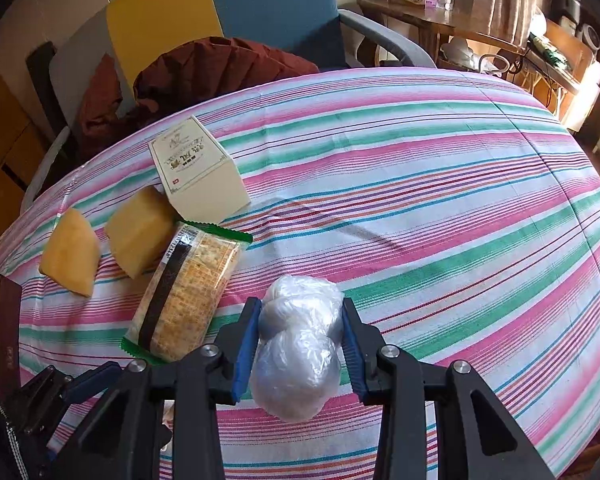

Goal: Organize objects
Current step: 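Grasp the white knotted cloth bundle with the left tool while the right tool holds the bag, then carry the bag and cloth bundle over the gold tray and open both tools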

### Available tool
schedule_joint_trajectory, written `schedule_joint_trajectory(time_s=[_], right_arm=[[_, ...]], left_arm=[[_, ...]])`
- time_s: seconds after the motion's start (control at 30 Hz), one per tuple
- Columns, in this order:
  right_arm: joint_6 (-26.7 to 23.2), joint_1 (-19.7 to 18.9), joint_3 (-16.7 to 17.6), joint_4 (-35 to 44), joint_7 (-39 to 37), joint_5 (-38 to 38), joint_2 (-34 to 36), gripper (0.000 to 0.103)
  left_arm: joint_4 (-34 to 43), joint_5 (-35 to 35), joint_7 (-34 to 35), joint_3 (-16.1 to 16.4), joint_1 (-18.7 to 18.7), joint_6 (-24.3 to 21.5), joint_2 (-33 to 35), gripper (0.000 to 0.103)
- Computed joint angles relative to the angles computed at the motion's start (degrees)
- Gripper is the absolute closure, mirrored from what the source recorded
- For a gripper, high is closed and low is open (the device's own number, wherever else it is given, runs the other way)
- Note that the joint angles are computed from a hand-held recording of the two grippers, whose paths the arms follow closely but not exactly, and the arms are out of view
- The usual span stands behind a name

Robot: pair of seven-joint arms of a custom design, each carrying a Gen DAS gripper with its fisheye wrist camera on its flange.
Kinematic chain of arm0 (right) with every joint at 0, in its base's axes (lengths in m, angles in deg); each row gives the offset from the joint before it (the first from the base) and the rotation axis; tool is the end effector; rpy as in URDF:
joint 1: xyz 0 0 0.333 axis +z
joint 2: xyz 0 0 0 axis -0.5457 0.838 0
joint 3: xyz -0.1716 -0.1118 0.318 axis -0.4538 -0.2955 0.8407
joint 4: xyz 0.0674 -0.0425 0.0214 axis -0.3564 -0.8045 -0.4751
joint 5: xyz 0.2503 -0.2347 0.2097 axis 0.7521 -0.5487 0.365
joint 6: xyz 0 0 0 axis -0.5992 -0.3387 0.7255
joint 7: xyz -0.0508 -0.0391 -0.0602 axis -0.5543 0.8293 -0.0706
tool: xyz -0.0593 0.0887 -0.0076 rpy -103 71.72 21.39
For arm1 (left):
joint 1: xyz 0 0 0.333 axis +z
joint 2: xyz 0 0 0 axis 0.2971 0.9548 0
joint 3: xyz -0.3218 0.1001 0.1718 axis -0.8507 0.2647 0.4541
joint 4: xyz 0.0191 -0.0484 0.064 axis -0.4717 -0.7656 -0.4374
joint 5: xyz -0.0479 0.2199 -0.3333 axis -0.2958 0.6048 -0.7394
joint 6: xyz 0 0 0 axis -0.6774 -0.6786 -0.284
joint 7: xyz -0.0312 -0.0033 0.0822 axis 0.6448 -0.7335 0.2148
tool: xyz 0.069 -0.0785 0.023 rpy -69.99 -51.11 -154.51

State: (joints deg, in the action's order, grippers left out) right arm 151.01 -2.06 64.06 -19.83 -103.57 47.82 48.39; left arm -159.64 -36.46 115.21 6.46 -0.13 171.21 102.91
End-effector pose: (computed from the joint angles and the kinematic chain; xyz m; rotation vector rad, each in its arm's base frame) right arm 0.5706 0.3522 0.4722 -0.9489 2.6187 -0.5822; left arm 0.6775 -0.4531 0.4469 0.5973 -2.8335 0.9838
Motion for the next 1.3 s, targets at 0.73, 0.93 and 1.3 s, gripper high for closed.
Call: schedule_joint_trajectory(time_s=[0.73, 0.93, 1.3], right_arm=[[0.7, 1.5, -0.3, 0.9, 2.5, -8.0, -0.4, 0.064], [3.9, 1.1, -0.2, 0.7, 1.7, -9.0, 0.0, 0.064], [1.1, 2.5, -0.6, 3.7, -2.7, -10.2, 1.5, 0.064]], left_arm=[[-11.0, -10.0, 8.0, -3.3, 6.3, 8.0, -4.9, 0.072], [-14.4, -13.5, 9.9, -3.1, 9.3, 8.0, -7.5, 0.073], [-16.6, -23.0, 14.7, -1.5, 14.5, 7.2, -11.8, 0.073]])
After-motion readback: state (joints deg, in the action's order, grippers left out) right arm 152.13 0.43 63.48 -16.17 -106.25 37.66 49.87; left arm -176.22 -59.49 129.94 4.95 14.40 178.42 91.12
